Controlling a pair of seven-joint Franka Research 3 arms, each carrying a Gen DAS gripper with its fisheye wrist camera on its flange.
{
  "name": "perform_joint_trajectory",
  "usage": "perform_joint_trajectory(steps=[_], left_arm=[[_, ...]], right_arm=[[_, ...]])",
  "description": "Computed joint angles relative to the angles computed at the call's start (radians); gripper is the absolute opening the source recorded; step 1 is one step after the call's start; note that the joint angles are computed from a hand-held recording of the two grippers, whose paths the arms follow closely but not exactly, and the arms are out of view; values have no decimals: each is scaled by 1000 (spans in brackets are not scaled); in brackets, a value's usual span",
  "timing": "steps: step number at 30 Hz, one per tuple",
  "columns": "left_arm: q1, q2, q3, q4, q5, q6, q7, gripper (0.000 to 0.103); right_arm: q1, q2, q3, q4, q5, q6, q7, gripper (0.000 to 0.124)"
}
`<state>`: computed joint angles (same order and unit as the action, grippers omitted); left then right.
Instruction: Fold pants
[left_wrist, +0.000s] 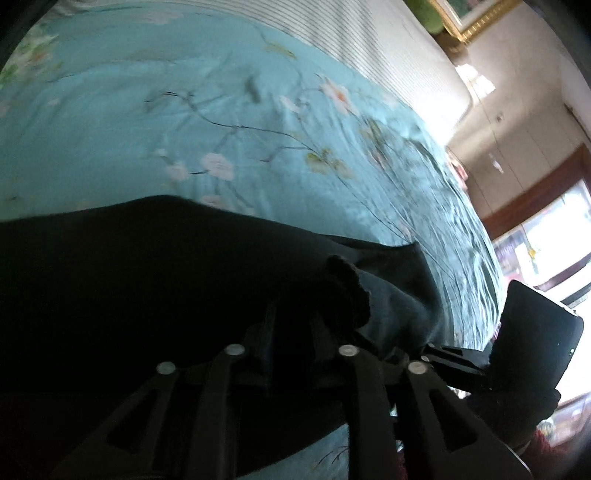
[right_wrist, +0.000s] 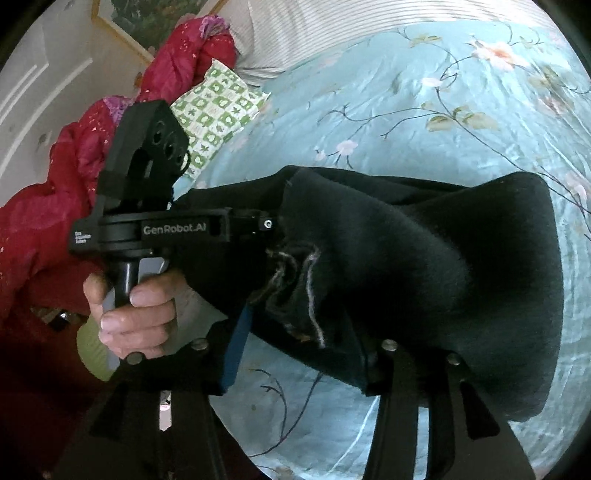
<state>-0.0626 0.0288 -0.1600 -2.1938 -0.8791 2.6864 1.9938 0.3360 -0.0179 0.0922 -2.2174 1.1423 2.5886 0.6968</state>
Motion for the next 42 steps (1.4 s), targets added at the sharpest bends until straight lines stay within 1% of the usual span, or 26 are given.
perform_joint_trajectory(steps=[1,3,5,11,14,17,20,23,26,28,31,34,35,37,40,42], left_arm=[[0,-21,1,-25,12,28,-30,39],[-3,-54,9,-62,5,61,-56,46],[-7,-87,24,-97,5,80,-89,46],[-22,-182,89,-201,6,109,-172,46],[-30,-235,123,-256,8,121,-197,47],[-38,-294,169,-314,1,114,-216,47],[-31,-348,195,-368,41,127,-266,47],[-17,-406,215,-424,101,144,-350,47],[-9,-460,248,-471,154,135,-411,47],[9,-494,257,-503,205,138,-463,47],[18,-525,293,-536,260,133,-517,47],[2,-522,349,-542,275,128,-534,47],[2,-516,359,-540,280,126,-539,47],[13,-493,365,-527,301,115,-551,47],[-5,-460,399,-504,271,107,-522,47],[-2,-436,402,-489,254,99,-502,47]], right_arm=[[-2,-1,-2,7,-7,-26,1,50],[-1,-2,-2,19,-10,-58,-2,50],[1,-5,0,34,-5,-80,-22,50],[6,31,7,106,-21,-88,-34,51],[8,73,16,162,-59,-82,0,52],[4,132,28,240,-91,-97,26,52],[3,187,43,317,-149,-118,54,52],[8,256,63,410,-212,-142,83,52],[11,319,82,492,-265,-173,122,57],[18,369,94,560,-303,-198,137,59],[32,440,108,660,-367,-234,169,59],[54,516,113,770,-446,-276,210,60],[64,550,114,821,-477,-298,226,60],[80,610,116,912,-528,-338,251,60],[105,699,117,1055,-598,-407,282,60],[132,777,110,1184,-660,-475,294,60]])
